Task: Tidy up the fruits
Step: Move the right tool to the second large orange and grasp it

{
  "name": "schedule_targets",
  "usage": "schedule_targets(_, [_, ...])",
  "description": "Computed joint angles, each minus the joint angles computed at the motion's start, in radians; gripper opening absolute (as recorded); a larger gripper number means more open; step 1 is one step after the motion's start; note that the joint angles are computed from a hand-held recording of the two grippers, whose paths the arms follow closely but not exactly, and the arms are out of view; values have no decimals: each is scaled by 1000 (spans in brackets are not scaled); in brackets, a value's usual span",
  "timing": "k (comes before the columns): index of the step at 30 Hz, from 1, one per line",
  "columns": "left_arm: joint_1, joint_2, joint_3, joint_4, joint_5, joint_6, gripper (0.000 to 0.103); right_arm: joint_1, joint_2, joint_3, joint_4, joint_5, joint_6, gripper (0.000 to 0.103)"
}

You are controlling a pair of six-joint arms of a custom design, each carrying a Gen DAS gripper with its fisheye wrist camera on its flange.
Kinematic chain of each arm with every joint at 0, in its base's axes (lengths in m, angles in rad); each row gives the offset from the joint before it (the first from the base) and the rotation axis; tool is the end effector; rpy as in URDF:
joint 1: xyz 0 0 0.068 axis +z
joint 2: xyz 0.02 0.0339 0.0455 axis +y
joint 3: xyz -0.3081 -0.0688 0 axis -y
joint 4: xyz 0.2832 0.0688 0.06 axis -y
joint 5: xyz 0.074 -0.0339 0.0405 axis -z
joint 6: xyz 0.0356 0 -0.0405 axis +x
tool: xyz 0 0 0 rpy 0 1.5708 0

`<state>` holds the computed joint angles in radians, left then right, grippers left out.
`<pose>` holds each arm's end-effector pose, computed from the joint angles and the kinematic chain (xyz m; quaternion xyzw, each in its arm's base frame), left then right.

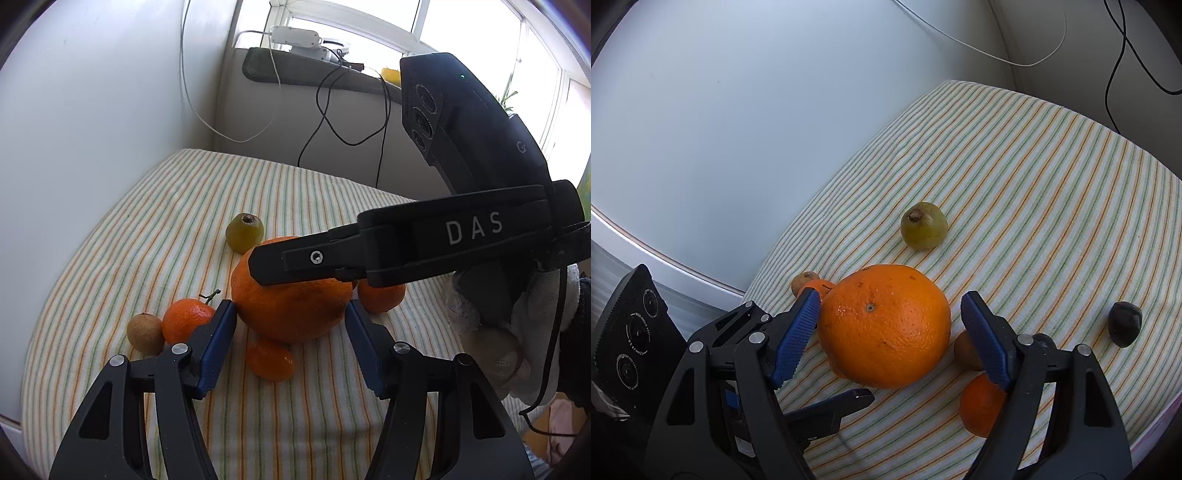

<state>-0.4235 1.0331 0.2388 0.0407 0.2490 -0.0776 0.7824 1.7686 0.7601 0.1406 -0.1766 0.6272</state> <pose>0.1629 -0.0830 0.1439 0.2053 0.8885 -0.2081 0.3537 0.2458 0.2531 0.1248 -0.1028 0.9300 0.2852 0.2076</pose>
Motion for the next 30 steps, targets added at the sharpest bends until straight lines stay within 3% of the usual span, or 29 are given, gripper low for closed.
schedule_targets(17, [-12, -2, 3, 10, -15, -10, 60, 4, -24, -18, 1, -6, 14, 77])
schedule_targets(30, [-98, -160, 27, -107, -83, -37, 60, 20, -178, -101, -2, 41, 38, 77])
